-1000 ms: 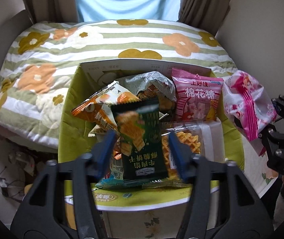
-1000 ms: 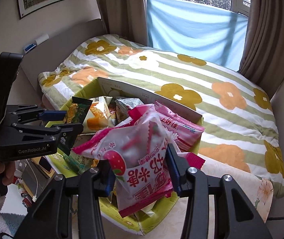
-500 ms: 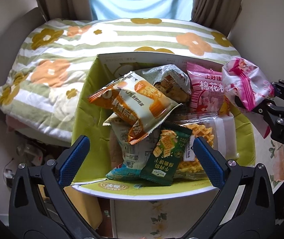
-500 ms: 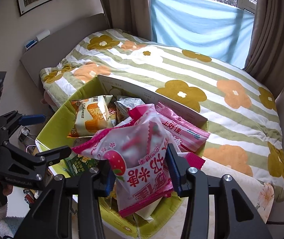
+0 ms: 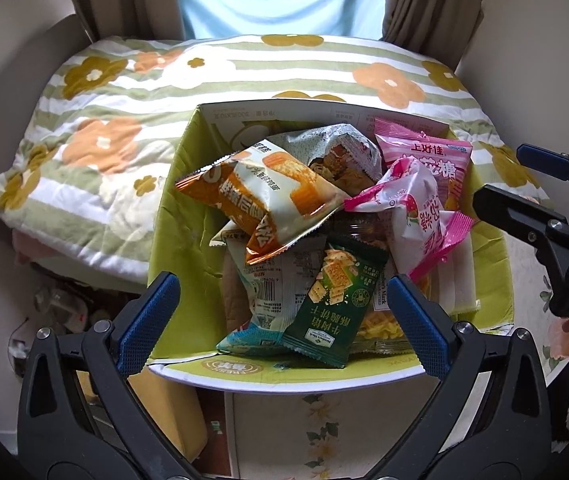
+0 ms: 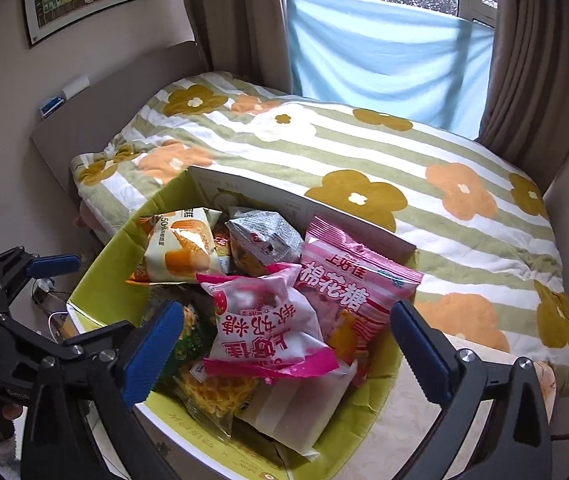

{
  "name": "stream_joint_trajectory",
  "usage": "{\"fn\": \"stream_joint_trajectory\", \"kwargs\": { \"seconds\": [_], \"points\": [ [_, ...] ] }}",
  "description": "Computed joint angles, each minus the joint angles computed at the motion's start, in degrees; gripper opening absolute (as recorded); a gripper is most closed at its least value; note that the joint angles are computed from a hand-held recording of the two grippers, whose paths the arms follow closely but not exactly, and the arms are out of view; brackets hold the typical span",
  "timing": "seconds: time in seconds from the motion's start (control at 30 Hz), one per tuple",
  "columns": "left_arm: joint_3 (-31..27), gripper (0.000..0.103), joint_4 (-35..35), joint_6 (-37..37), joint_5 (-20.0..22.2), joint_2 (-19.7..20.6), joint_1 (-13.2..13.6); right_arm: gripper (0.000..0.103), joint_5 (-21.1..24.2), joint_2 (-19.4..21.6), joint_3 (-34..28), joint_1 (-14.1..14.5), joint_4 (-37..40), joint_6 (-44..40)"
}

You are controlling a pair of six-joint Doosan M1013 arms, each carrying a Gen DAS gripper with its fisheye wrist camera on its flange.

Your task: Organize snacks

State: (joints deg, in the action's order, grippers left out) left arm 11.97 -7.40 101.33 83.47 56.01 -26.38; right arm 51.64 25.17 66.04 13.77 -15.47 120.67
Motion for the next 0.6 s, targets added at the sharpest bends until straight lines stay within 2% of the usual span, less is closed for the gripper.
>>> {"fn": "stream_joint_trajectory", "kwargs": {
  "seconds": [0.13, 0.23, 0.4, 0.47, 0.6],
  "points": [
    [-1.31, 0.103, -1.16, 0.55, 1.72, 0.89, 0.21, 0.102, -0.27, -0.64, 1.19, 0.48, -2.29, 4.65],
    [1.33, 0.103, -1.73, 1.42, 0.22, -0.39, 0.19, 0.102, -0.65, -1.55, 2.78, 1.05, -4.22, 8.75],
    [13.50, 0.103, -0.39, 2.98, -9.93, -7.65, -0.50, 0.102, -1.08, -4.37, 5.40, 2.30, -8.41, 13.69],
    [17.48, 0.103, -0.85, 3.54, -13.50, -10.51, -0.66, 0.102, -0.67, -5.95, 6.49, 3.22, -12.23, 16.80],
    [27.23, 0.103, -0.75, 3.32, -23.39, -17.70, -1.48, 0.102, 0.50, -9.90, 9.10, 5.31, -19.69, 24.04]
  ]
}}
